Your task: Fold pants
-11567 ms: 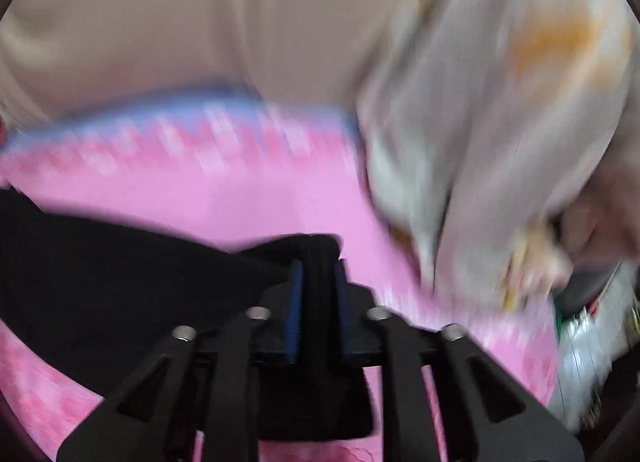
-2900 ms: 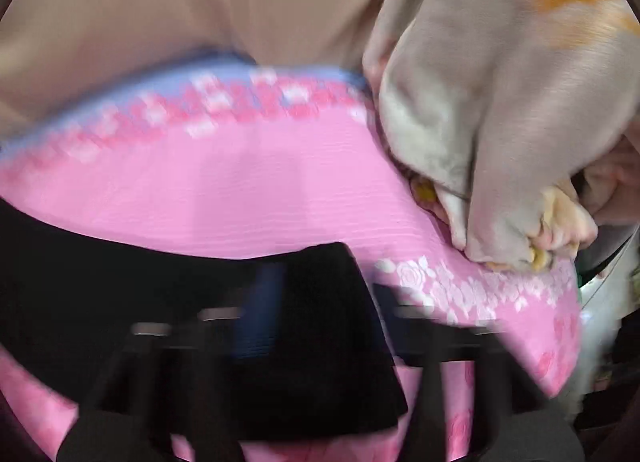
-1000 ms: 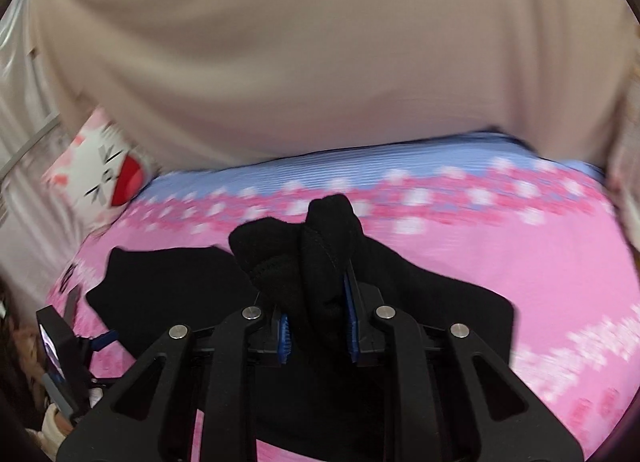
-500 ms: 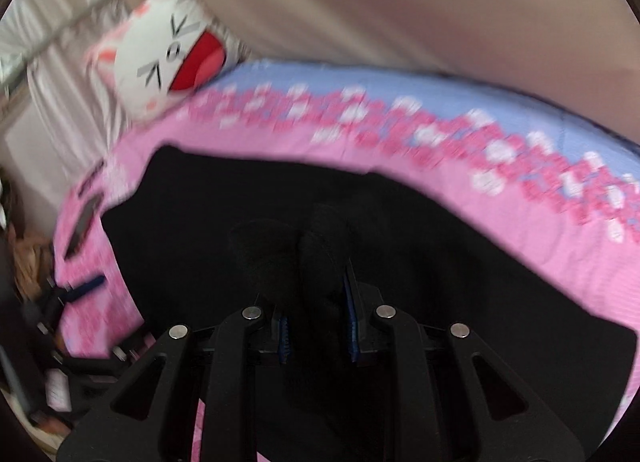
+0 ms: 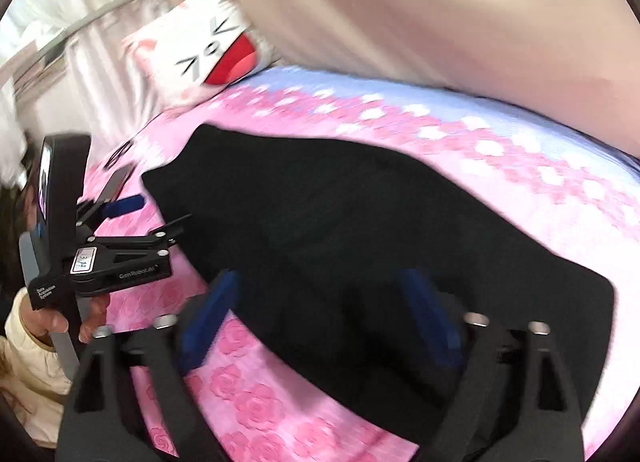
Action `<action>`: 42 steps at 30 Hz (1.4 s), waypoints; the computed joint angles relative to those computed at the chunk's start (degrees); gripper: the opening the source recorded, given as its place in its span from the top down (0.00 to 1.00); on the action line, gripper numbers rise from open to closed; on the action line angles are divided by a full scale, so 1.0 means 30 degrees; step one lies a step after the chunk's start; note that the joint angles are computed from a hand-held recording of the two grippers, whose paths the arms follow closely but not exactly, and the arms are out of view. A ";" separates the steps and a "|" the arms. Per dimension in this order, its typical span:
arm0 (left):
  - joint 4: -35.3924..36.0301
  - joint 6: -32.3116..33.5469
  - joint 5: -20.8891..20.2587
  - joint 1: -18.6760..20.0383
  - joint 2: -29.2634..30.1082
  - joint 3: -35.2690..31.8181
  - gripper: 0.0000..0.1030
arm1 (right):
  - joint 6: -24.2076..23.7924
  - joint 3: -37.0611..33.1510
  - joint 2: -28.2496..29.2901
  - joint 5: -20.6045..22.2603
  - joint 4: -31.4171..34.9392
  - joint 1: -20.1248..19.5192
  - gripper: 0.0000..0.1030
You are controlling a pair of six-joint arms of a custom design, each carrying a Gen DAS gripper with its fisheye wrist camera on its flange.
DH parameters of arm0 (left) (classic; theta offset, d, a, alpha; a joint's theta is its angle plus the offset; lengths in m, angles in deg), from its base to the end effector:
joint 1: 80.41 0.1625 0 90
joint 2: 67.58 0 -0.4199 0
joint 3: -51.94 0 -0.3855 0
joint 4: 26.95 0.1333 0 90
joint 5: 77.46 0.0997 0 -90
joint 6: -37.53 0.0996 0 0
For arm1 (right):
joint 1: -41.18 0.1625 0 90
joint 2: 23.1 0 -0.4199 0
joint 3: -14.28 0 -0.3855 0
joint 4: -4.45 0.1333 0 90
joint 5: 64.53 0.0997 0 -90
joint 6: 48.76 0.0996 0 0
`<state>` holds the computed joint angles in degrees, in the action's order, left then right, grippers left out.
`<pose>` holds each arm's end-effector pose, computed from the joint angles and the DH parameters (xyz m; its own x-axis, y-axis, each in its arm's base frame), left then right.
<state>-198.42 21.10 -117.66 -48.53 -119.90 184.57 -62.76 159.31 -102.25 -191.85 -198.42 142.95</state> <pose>-0.2482 -0.4009 0.0526 -0.5797 0.3685 -0.7267 0.7142 0.6592 -0.2354 0.1453 -0.3400 0.2419 -0.8095 0.1022 0.5782 -0.3452 0.7137 -0.6095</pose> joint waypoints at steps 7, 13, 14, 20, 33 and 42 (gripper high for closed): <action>-0.0651 0.0457 -0.0010 -0.0578 0.0831 -0.0755 0.15 | -0.0368 -0.2044 0.0646 0.0757 0.0621 -0.1760 0.59; 0.0201 -0.0058 0.0237 -0.0491 0.0858 -0.0721 0.15 | -0.1819 -0.3478 0.4224 0.0535 0.0000 -0.2049 0.59; 0.0375 -0.0145 0.0351 -0.0435 0.0858 -0.0732 0.15 | -0.1921 -0.3520 0.4400 0.0241 -0.0240 -0.1928 0.59; 0.0871 -0.0378 0.0406 -0.0076 0.0900 -0.0827 0.15 | -0.1146 -0.3373 0.3310 0.0245 0.0813 -0.1396 0.59; 0.1336 -0.0941 0.0824 0.0163 0.0976 -0.0805 0.15 | -0.1578 -0.3815 0.4691 -0.0278 0.0887 -0.0936 0.58; 0.2177 -0.1710 0.1318 0.0447 0.0668 -0.0616 0.15 | -0.1681 -0.2042 0.3667 -0.2266 -0.1569 0.0345 0.49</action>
<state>-191.89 15.97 -113.71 -47.19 -117.90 182.73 -67.80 153.18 -91.25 -198.65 -203.13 143.99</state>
